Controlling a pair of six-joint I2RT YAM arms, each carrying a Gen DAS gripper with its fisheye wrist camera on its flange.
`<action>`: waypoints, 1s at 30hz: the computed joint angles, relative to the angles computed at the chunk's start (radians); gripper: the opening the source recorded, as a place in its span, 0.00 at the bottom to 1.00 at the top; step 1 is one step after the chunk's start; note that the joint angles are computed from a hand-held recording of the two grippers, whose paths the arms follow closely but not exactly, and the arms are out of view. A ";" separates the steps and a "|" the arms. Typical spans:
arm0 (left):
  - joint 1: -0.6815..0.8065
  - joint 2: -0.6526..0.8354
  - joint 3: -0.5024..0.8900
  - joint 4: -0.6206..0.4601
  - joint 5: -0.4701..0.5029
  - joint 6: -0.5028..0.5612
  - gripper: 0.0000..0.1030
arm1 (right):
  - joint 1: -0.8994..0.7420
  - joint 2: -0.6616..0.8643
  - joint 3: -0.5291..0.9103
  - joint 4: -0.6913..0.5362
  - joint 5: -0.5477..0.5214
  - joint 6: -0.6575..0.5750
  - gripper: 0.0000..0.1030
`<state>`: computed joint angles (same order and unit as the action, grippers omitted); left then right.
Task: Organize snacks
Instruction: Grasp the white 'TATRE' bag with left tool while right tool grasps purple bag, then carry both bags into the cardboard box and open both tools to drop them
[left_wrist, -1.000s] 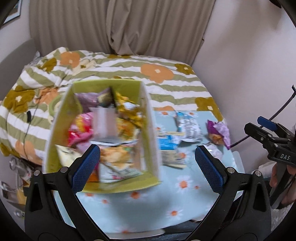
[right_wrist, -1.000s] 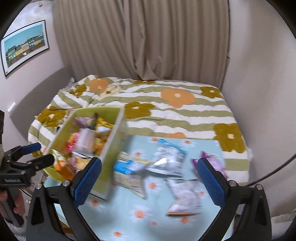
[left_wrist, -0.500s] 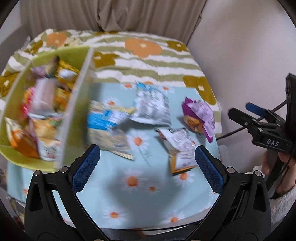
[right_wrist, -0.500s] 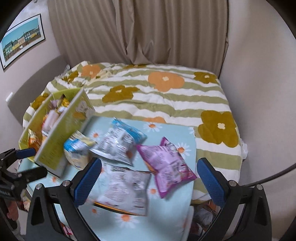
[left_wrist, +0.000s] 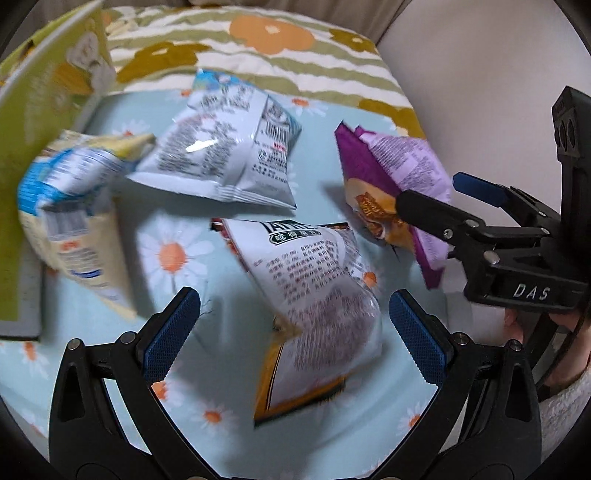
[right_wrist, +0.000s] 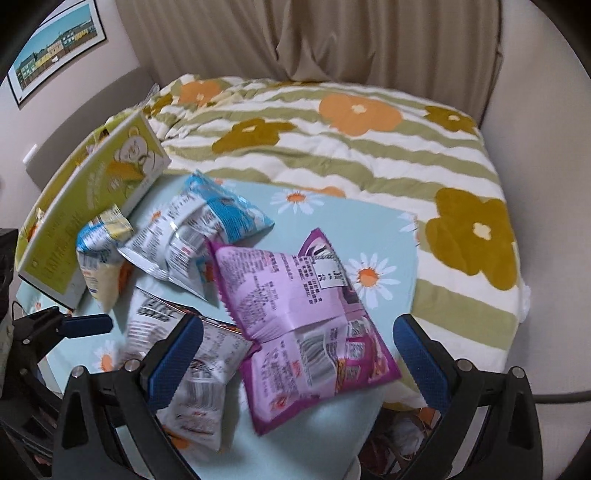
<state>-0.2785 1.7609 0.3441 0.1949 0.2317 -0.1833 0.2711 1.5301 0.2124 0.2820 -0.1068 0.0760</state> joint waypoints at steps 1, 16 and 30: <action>0.001 0.025 0.007 0.010 0.001 -0.001 0.97 | -0.004 0.044 0.009 0.027 -0.005 -0.010 0.99; -0.013 0.160 0.047 0.056 0.063 0.009 0.51 | -0.025 0.346 0.105 0.162 -0.068 -0.106 0.78; 0.098 -0.408 -0.044 -0.295 0.054 0.153 0.51 | 0.054 -0.014 0.056 -0.041 -0.008 0.005 0.71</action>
<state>-0.1807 1.3526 0.3003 -0.1004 0.2854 -0.0302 0.3256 1.5159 0.2680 0.2412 -0.1150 0.0809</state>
